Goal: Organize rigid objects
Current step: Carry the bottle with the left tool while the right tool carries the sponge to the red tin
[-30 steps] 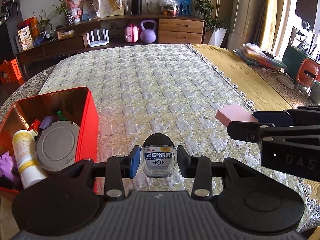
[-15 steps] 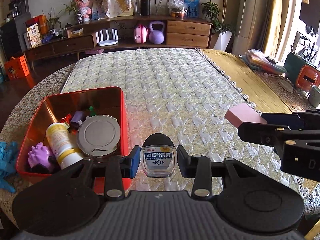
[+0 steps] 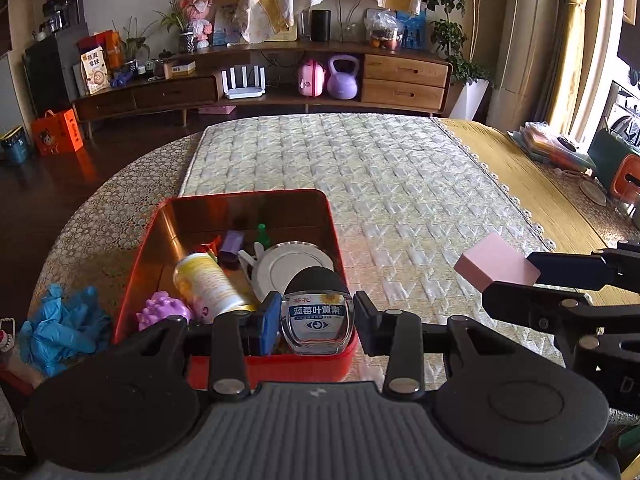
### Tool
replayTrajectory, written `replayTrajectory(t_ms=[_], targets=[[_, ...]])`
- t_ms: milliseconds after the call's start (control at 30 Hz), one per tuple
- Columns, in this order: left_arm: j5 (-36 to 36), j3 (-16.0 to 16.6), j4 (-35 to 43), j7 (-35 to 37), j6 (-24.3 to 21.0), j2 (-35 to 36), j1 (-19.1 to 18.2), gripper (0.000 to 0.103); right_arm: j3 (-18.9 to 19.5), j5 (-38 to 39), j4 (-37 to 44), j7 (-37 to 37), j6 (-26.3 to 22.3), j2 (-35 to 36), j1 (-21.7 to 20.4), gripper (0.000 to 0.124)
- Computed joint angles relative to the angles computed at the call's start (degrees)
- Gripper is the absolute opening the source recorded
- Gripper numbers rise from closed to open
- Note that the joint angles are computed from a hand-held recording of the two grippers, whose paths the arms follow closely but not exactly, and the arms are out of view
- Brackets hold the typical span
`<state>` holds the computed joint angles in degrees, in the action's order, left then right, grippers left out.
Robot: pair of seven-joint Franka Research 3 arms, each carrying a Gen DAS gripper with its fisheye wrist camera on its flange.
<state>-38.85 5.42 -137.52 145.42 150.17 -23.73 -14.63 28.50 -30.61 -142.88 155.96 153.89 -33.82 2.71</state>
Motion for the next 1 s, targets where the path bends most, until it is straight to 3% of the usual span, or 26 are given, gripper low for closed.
replayTrajectory(t_ms=[300, 433, 533, 1000], targets=[[-2.5, 1.3, 5.2, 3.9, -0.4, 5.3, 2.5, 0.038, 0.5, -4.3, 6.1, 0.9, 0.0, 8.2, 0.3, 0.041], [-4.0, 0.8, 10.4, 4.4, -4.3, 10.3, 5.4, 0.038, -1.0, -7.3, 8.7, 2.1, -0.5, 12.1, 2.1, 0.041], [-3.9, -0.6, 13.9, 4.2, -6.0, 13.8, 7.9, 0.038, -2.4, -9.3, 10.7, 2.4, -1.2, 15.0, 3.8, 0.041], [-0.4, -9.8, 23.5, 2.8, -2.3, 25.1, 15.5, 0.038, -10.8, -18.8, 20.2, 2.9, -3.4, 26.9, 10.2, 0.04]])
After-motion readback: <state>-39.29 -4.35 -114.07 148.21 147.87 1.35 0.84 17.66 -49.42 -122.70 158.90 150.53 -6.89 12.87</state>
